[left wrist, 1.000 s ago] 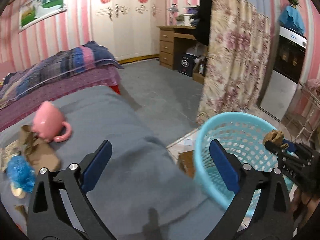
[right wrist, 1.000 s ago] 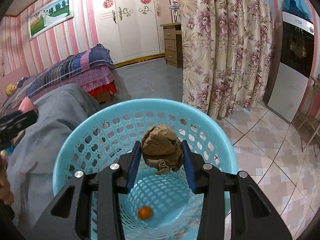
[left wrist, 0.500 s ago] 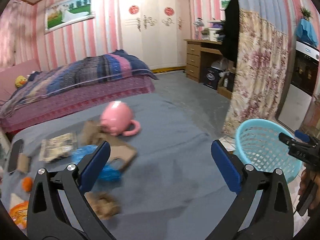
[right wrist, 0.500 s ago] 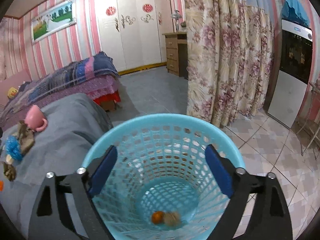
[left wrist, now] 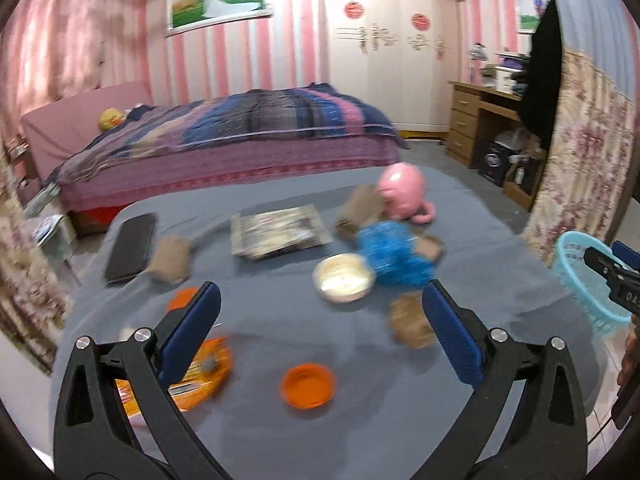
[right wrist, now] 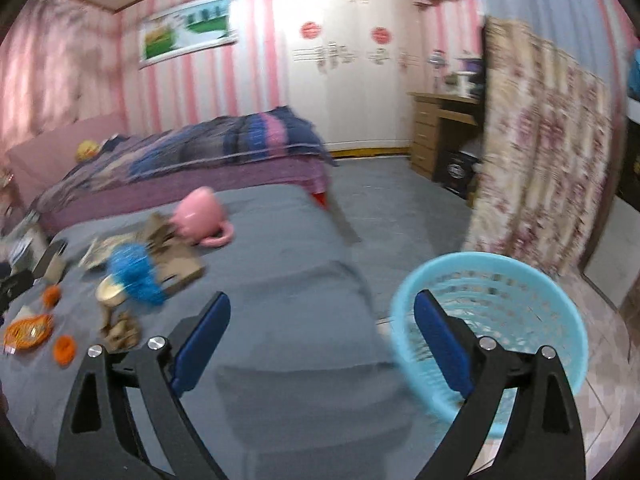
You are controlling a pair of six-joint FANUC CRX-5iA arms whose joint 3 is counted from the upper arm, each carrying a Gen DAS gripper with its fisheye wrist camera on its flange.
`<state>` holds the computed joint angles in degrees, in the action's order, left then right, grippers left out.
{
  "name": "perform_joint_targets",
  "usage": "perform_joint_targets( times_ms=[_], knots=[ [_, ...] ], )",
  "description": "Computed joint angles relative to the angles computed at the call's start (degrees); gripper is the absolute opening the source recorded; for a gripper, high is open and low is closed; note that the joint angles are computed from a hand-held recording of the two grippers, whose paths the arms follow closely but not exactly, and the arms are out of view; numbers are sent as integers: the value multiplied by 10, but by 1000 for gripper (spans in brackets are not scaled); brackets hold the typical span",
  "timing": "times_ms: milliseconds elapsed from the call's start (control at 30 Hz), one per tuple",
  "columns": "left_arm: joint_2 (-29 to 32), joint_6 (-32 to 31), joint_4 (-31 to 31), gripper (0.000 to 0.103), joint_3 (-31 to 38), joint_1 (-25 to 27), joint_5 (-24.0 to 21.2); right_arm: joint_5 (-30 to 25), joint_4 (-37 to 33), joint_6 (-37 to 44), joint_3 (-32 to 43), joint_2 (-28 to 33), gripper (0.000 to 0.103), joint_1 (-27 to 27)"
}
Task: Collect trash
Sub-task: 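Return to the table and grasp the orange snack wrapper with the left tool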
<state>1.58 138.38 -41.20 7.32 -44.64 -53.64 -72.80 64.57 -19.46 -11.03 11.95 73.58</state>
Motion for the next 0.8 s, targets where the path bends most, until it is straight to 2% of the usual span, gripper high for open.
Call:
perform_joint_targets(
  times_ms=[133, 233, 367, 500, 733, 800],
  knots=[
    [-27, 12, -13, 97, -36, 15, -16, 22, -10, 42, 50, 36, 91, 1],
    [-49, 12, 17, 97, -72, 48, -2, 32, -18, 78, 98, 67, 91, -1],
    [-54, 15, 33, 97, -90, 81, -9, 51, -19, 94, 146, 101, 91, -8],
    [-60, -21, 101, 97, -118, 127, 20, 61, -32, 106, 173, 129, 91, -15],
    [-28, -55, 115, 97, -103, 128, 9, 68, -63, 90, 158, 132, 91, -24],
    [-15, -74, 131, 90, -97, 134, 15, 74, -76, 78, 152, 128, 91, -27]
  ],
)
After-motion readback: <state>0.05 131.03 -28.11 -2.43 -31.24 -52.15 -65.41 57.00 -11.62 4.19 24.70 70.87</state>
